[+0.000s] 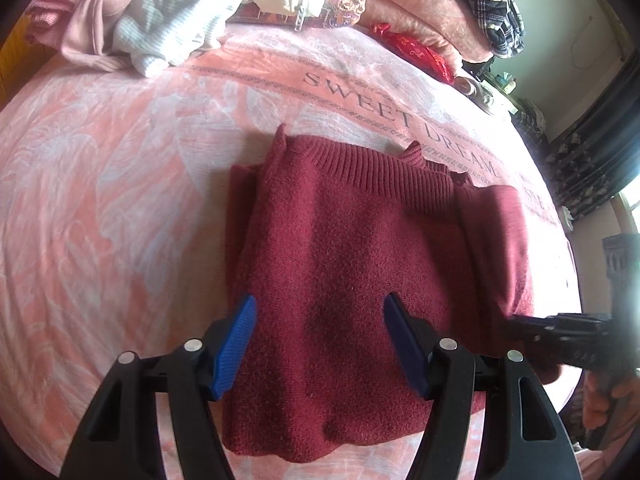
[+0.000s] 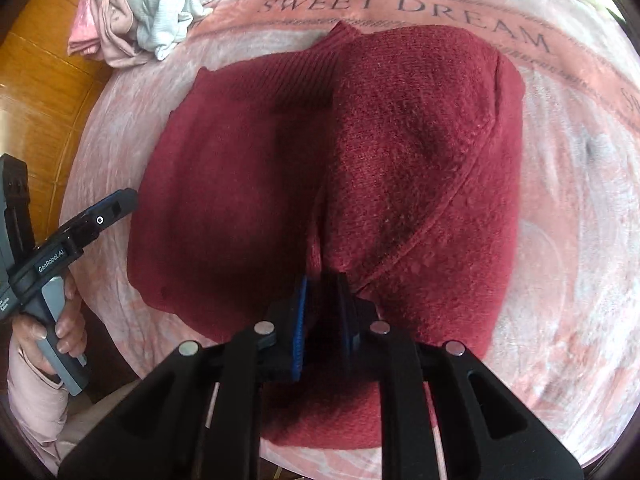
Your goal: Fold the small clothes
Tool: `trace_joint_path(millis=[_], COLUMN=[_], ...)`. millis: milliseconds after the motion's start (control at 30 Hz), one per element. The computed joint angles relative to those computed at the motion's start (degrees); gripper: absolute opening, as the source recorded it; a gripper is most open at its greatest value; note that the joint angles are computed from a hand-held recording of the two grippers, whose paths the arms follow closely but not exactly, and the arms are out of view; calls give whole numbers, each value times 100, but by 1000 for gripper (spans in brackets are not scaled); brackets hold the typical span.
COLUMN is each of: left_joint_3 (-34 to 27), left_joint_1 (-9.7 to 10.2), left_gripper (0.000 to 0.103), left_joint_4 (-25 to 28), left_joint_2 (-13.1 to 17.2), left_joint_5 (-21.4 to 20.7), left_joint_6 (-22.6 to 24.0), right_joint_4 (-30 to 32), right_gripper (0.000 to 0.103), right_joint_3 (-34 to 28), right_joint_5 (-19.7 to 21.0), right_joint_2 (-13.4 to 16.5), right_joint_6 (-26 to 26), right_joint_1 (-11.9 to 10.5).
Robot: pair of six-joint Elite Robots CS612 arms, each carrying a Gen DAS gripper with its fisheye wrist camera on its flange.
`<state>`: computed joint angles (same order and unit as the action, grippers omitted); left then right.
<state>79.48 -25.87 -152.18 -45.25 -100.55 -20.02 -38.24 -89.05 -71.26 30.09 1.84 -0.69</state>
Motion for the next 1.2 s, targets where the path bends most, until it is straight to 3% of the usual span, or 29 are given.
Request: trace_joint_path(millis=[33,100,200,300,400,600,733,967,1200], left_joint_3=[-5,-16,-24,-71,-156,-503,-762,-1233,-1575], left_joint_1=[-6,-19,-41,-62,-123,-354,-505,-632,-710], left_gripper=[67,67,67,67,67,67,67,67,65], left_joint_4=[16,47,72,125,172,351,541,787,997], left_joint_2=[4,9,12,26,60,231,375,699,942], left_joint_5=[-19,-48,-134,-403,-674,-1094,-1156,-1461,-1617], left_joint_6=[11,29,66,46,34,155,201,-87,-230], right_joint_4=[54,155,158,74,-37,282,349,487,518], right_gripper=[15,36,44,44,45,36,36,36,36], right_joint_3=[8,30,-43,-247,-488,-742,-778,-822,-890], right_joint_5=[64,235,520,735,847,461,141,244,354], right_joint_2=[7,-12,-83,-104,-68,34,65,131,211], right_joint_6=[-31,-133,-205,-16,504,1223,1155,848,907], right_joint_1=[2,-6,-75,-215,-419,-702,-759,-893,-1038])
